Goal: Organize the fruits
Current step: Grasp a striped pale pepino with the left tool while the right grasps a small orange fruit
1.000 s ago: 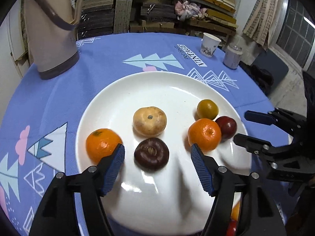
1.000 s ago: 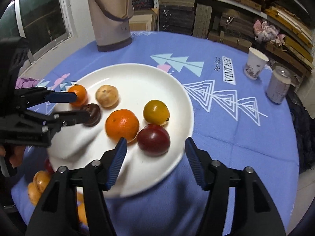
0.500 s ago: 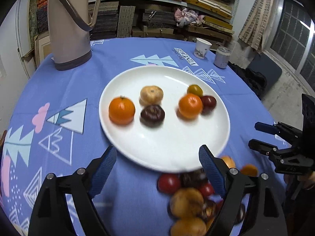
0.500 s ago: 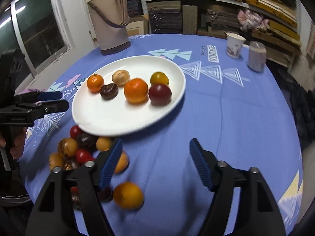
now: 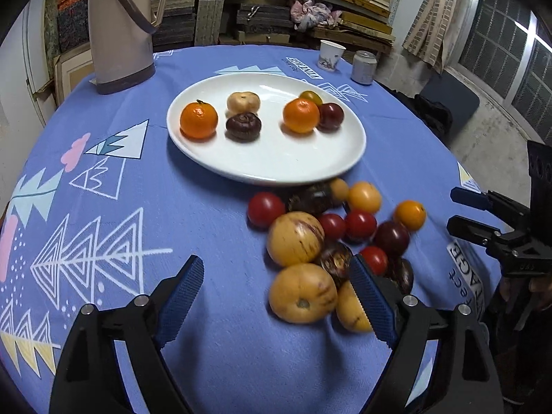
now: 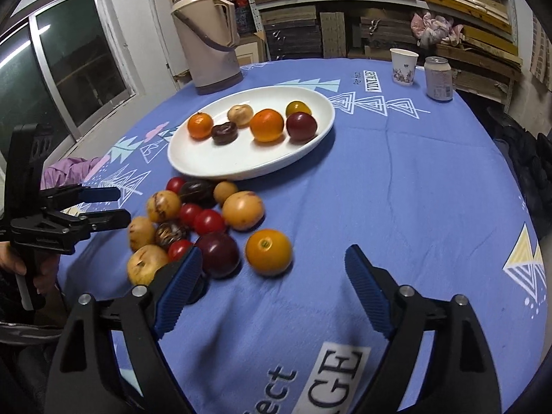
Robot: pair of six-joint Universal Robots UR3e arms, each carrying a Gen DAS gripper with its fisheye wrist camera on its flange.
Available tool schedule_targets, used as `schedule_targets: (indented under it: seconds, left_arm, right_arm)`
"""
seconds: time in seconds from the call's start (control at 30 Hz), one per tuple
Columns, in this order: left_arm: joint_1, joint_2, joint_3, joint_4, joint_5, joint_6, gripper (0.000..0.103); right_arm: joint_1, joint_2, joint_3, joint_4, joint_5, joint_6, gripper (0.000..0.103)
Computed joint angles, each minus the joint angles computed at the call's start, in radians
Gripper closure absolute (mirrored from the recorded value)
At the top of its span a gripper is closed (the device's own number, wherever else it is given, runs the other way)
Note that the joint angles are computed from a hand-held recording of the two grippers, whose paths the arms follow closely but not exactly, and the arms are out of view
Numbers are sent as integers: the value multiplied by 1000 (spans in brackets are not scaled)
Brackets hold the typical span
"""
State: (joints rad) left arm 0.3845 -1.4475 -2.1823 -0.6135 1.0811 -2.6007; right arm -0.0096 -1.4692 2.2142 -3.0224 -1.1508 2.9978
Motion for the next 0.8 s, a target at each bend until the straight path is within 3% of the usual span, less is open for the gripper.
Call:
schedule_targets:
  seconds: [0.23, 0.4, 0.47, 0.5, 0.53, 0.67, 0.8]
  left_arm:
    - [-37, -14, -23, 24, 45, 15, 16]
    - [-79, -81, -43, 113, 129, 3, 16]
    - [-51, -85, -42, 91, 83, 2, 25]
    - [-29, -94, -19, 30, 34, 21, 44]
    - [-31, -105, -5, 12, 31, 24, 57]
    - [-71, -120, -29, 108, 75, 22, 58]
    - [-39, -121, -20, 76, 46, 29, 58]
  right_arm:
    - [-8, -17, 29, -1, 30, -13, 20]
    - [-5, -14, 23, 6, 40, -14, 20]
    - [-1, -13, 19, 11, 44, -14, 20]
    - [4, -12, 14, 16, 42, -15, 20]
    - [13, -13, 9, 23, 37, -16, 20]
    - [42, -52, 15, 50, 41, -42, 20]
    - [85, -90, 24, 88, 106, -103, 20]
